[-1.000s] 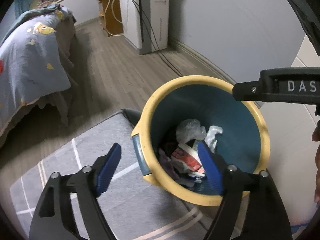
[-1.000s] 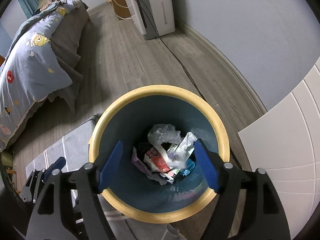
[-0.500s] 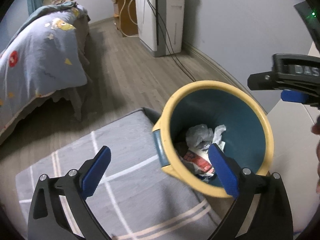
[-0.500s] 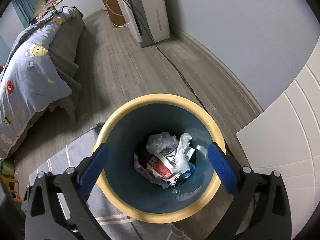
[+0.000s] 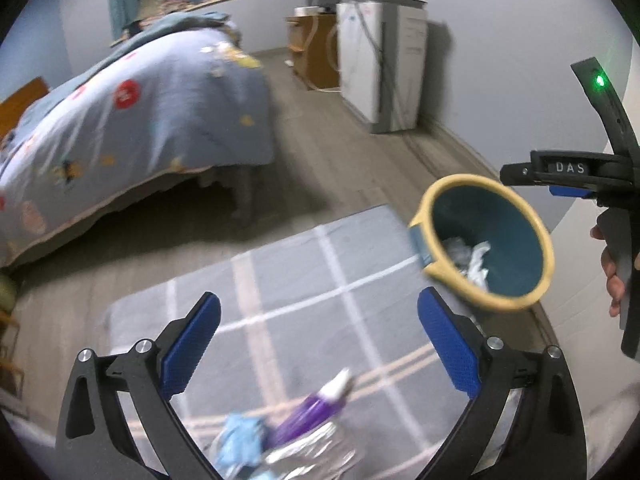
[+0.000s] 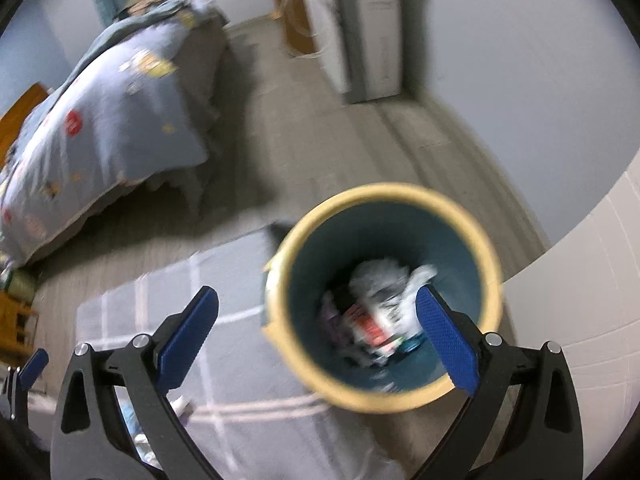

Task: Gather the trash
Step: 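Move both open grippers to the blue masks and purple spray bottle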

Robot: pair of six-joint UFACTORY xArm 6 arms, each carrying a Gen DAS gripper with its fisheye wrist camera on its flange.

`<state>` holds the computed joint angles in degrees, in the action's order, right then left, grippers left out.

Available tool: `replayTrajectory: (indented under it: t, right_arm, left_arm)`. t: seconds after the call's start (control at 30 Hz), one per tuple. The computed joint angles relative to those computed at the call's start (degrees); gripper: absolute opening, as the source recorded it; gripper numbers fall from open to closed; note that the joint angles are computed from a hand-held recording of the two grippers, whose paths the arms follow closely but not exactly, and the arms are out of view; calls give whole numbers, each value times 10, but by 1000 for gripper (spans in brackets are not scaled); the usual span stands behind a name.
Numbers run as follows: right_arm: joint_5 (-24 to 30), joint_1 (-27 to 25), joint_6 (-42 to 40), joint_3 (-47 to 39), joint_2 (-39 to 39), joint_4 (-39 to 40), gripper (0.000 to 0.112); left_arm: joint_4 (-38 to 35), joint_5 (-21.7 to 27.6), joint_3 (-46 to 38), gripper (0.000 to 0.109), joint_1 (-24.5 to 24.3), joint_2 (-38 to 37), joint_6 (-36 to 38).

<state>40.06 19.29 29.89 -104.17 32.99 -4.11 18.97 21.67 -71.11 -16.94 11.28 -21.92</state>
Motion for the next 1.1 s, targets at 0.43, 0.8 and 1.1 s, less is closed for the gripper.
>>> replayTrajectory:
  t: [0.43,0.8,1.1]
  right_arm:
    - [37,100,-31,20,10,73,97]
    - [112,135,-6,-92,103,71,97]
    - [204,153,3,-279,227,69,80]
  left_arm:
    - [58,-27,194,98,95,-110,-53]
    - [-126,-18,220,96,120,-82,110]
    - [-225,22,200,69,101,-44,218]
